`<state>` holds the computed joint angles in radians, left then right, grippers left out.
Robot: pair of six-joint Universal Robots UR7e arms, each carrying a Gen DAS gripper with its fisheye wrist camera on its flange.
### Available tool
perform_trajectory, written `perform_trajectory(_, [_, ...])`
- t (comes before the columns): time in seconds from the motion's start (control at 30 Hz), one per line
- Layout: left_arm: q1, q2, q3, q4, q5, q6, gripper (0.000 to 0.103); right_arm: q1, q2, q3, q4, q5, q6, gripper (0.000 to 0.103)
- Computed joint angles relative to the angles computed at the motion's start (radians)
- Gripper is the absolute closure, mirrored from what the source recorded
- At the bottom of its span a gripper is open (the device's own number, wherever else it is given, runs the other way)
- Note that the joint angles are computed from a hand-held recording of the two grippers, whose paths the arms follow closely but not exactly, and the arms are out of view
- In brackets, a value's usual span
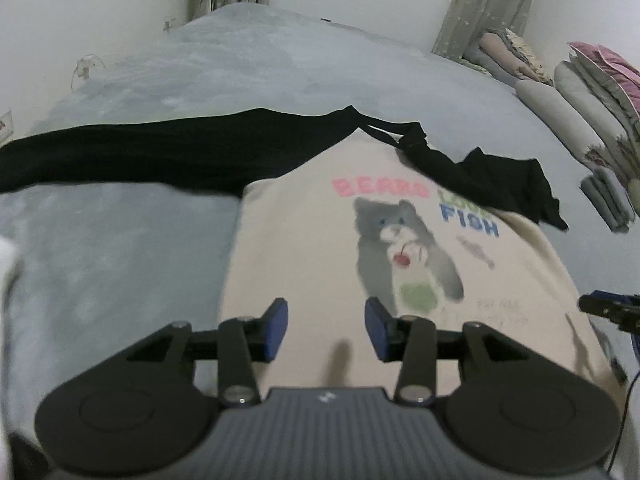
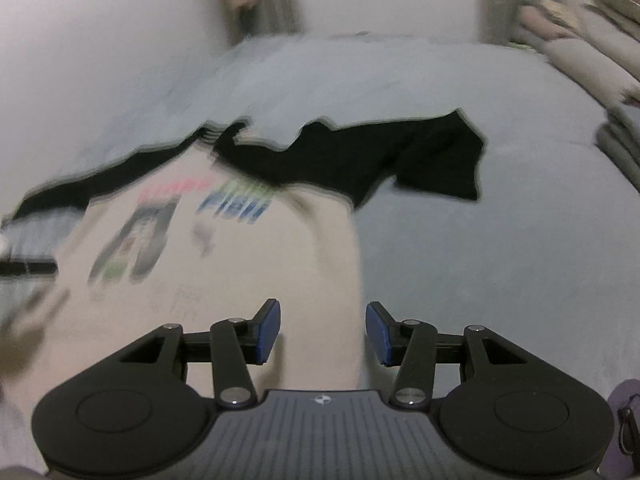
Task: Fold clothes
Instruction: 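Grasp the black sleeve near the collar with the right gripper and lift it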
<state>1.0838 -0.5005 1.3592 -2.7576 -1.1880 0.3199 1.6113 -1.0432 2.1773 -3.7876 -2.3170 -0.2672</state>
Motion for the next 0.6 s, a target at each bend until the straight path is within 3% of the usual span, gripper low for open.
perform_trajectory(0.1, [0.001, 0.072, -0.04, -0.069, 0.056, 0.061, 0.063, -0.037, 0.013, -0.049, -0.049, -0.014, -0.018, 0.056])
perform_trajectory(0.17, [0.008, 0.084, -0.028, -0.115, 0.054, 0.117, 0.06, -0.057, 0.035, -0.104, -0.022, -0.054, -0.088, 0.056])
perform_trajectory(0.3, [0.008, 0.084, -0.017, -0.149, 0.053, 0.149, 0.05, -0.067, 0.105, -0.243, -0.034, -0.069, -0.405, 0.056])
perform_trajectory(0.33, [0.01, 0.084, -0.02, -0.144, 0.048, 0.141, 0.05, -0.07, 0.113, -0.284, -0.013, -0.056, -0.441, 0.056])
perform_trajectory(0.4, [0.014, 0.088, -0.017, -0.163, 0.042, 0.162, 0.05, -0.088, 0.128, -0.377, 0.027, -0.069, -0.434, 0.052])
perform_trajectory(0.5, [0.011, 0.093, -0.011, -0.186, 0.05, 0.188, 0.05, -0.121, 0.175, -0.521, 0.024, -0.179, -0.447, 0.05])
perform_trajectory(0.6, [0.009, 0.1, -0.02, -0.19, 0.055, 0.195, 0.049, -0.16, 0.144, -0.513, 0.171, -0.139, -0.419, 0.051])
